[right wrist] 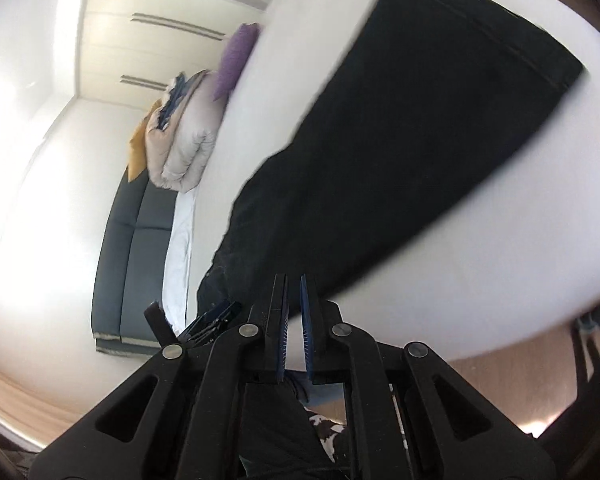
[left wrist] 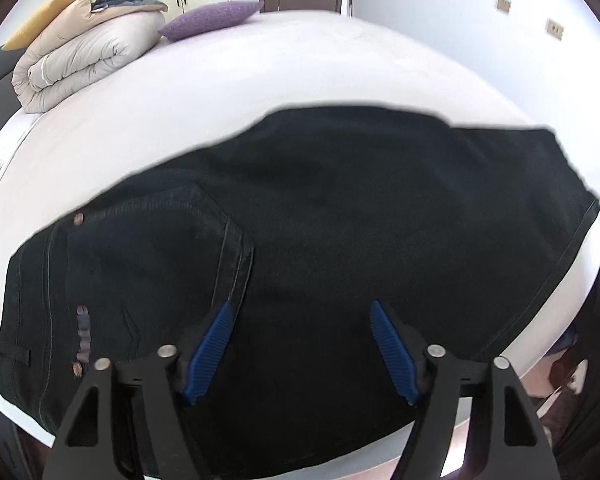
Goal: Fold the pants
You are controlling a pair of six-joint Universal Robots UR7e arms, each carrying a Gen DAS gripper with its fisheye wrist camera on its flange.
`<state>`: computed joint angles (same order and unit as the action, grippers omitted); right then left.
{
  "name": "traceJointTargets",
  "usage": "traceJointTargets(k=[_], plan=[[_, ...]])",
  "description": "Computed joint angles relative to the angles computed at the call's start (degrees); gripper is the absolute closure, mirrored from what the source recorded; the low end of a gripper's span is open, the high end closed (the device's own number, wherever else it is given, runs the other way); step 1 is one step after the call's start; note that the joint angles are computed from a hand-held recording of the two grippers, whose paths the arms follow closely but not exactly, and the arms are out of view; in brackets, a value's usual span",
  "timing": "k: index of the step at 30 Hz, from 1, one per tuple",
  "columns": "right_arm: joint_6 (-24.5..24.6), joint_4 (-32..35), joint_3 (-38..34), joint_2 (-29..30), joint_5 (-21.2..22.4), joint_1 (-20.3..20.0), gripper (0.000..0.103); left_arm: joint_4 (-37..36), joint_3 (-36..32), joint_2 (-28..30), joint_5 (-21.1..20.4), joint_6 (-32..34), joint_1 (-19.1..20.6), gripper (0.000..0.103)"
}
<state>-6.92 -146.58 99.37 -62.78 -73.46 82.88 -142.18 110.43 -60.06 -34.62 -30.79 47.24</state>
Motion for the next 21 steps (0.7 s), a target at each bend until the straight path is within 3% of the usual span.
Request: traceJointTargets(k=[5, 8, 11, 13, 15, 17, 21], plan=[[-1.0, 8.8, -16.3, 13.5, 3.1, 5.6, 0.097, -4.1, -7.6, 4.6, 0.3, 7.6, 2.1, 0.030], [2.7, 14.7, -26.1, 22.6, 4.7, 6.5, 0.097, 0.9, -13.4, 8.1, -0.8, 6.9, 5.1, 0.030], [8.0, 17.1, -32.0, 28.1, -0.1, 6.4, 0.097, 2.8, -15.3, 10.0, -1.3, 6.5, 7.2, 0.029], [9.7, 15.7, -33.0, 29.4, 0.1, 5.3, 0.103, -0.7, -14.2, 9.7, -1.9, 7.9, 7.6, 0.026], [10.0, 12.7, -33.2, 29.4, 1.1, 4.6, 0.103, -2.0, -13.7, 9.4, -2.2, 8.9, 7.9, 0.025], [11.6, 7.7, -33.6, 28.3, -0.5, 3.4, 0.103, -3.1, -13.3, 9.3, -2.5, 9.8, 8.2, 0.023], [18.5, -2.3, -33.7, 25.7, -1.1, -0.2, 0.103, -5.4, -12.9, 9.6, -2.2, 10.8, 8.4, 0.021]])
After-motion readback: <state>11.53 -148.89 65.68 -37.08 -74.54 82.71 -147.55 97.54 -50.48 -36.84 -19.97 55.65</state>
